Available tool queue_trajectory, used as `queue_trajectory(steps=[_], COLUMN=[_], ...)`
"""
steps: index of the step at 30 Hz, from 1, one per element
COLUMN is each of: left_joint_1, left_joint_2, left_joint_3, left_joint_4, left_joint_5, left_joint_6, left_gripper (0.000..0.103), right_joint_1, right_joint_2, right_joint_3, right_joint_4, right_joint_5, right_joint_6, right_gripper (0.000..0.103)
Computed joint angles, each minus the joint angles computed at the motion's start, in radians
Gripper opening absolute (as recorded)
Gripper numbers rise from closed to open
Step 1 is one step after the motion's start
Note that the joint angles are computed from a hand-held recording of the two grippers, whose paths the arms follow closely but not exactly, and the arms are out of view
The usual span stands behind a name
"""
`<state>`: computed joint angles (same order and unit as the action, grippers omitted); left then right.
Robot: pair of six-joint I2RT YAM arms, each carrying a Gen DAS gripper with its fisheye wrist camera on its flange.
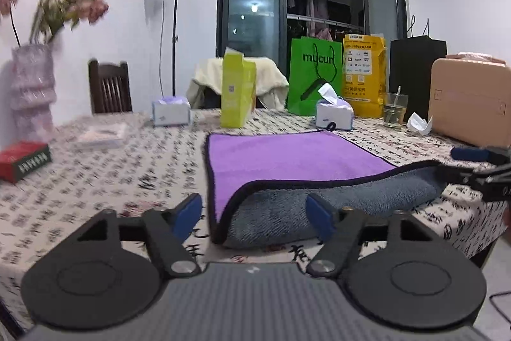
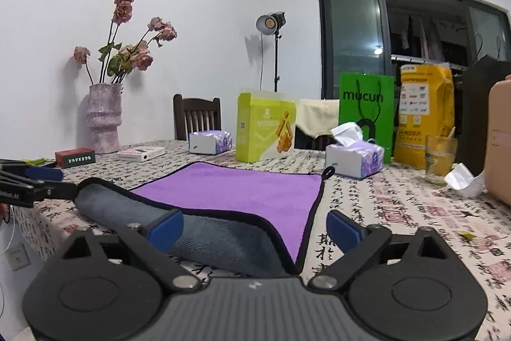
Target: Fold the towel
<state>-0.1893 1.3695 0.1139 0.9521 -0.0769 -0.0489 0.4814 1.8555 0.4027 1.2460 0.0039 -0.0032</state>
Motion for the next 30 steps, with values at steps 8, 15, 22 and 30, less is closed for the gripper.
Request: queue_trajectory(steps=[8,15,22,30], left_joint_1=[0.048,0.089,0.09,0.071], left_joint_2=[0.102,0.09,0.111,0.094], left_joint_3=[0.119,0.145,0.158,0.183], left_joint_4=[-0.109,-0.191,-0.193,-0.231], left_joint_5=[0.061,0.134,0.141,0.114], left_joint_6=[-0.028,-0.01,0.001,0.025], left_gripper=[0.014,0.013,0.014,0.006], right_joint_1=[-0.061,-0.092,-0.109,-0.105], right_joint_2=[0.065,0.072,0.087,0.065], right_joint_3=[0.142,0.191,0.201,0.223], right_joint_4=[-0.172,-0.275,-0.272,-0.335], right_joint_5=[-0.124,-0.193,-0.199,-0.197], right_joint_6=[-0.002,-0.009,0.009,-0.003], right_gripper=[0.025,0.01,0.025,0.006])
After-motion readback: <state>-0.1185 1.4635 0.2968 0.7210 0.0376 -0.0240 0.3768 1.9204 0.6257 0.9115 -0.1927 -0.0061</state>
